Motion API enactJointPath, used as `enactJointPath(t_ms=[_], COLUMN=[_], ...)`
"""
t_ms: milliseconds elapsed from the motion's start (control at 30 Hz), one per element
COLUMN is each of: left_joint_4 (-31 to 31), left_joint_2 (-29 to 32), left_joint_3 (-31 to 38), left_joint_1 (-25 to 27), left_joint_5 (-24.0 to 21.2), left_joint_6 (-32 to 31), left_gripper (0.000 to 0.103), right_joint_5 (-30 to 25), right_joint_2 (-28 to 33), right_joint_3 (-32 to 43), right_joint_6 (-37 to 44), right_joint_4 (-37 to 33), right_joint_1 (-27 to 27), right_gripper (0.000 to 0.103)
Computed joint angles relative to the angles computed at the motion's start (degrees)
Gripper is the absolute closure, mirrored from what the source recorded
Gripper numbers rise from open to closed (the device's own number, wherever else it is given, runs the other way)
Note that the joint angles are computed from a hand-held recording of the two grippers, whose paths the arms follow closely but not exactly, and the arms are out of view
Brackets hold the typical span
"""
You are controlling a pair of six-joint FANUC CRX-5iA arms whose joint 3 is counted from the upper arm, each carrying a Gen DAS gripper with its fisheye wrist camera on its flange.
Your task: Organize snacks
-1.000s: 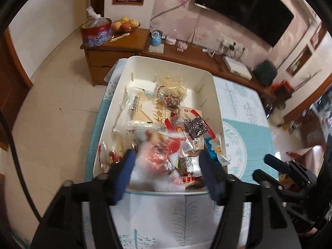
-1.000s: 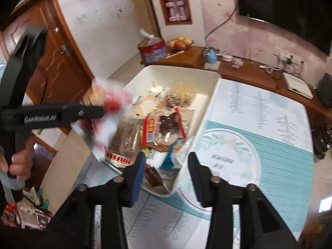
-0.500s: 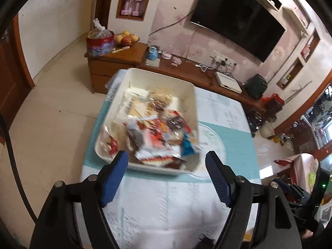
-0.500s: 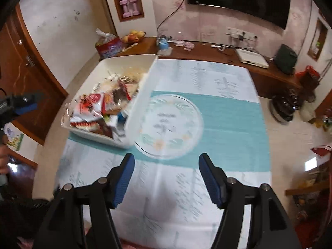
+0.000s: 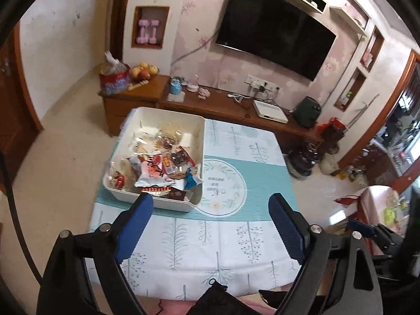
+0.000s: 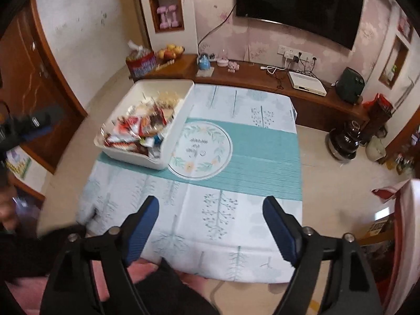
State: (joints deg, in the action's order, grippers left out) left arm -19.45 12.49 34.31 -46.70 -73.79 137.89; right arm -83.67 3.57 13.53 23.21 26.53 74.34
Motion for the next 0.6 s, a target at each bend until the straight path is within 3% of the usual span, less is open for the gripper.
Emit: enactJointPath(t_ms=[333,400,600], left_joint_4=[-11.6,-13.7,-19.4], left_joint_2=[5.1,6.2,8.3], left_joint_3=[9.7,11.7,16.1], left_joint_1=[-8.9,-10.3,-13.2], left_joint_5=[-12.4,-14.5,-19.3], left_joint_6=[4.0,3.3,2.8], left_gripper=[0.014,0.011,0.0], right_joint_5=[-0.1,-0.4,0.5], right_joint_2=[-2.8,-2.4,-2.0], right_joint_3=[-5.4,-5.5,-5.8], right_joint_6=[-14.3,-14.6,-13.9], right_joint_4=[5.9,6.2,7.8], right_joint_1=[5.4,5.7,6.2], right_gripper=[0.012,0.006,0.002])
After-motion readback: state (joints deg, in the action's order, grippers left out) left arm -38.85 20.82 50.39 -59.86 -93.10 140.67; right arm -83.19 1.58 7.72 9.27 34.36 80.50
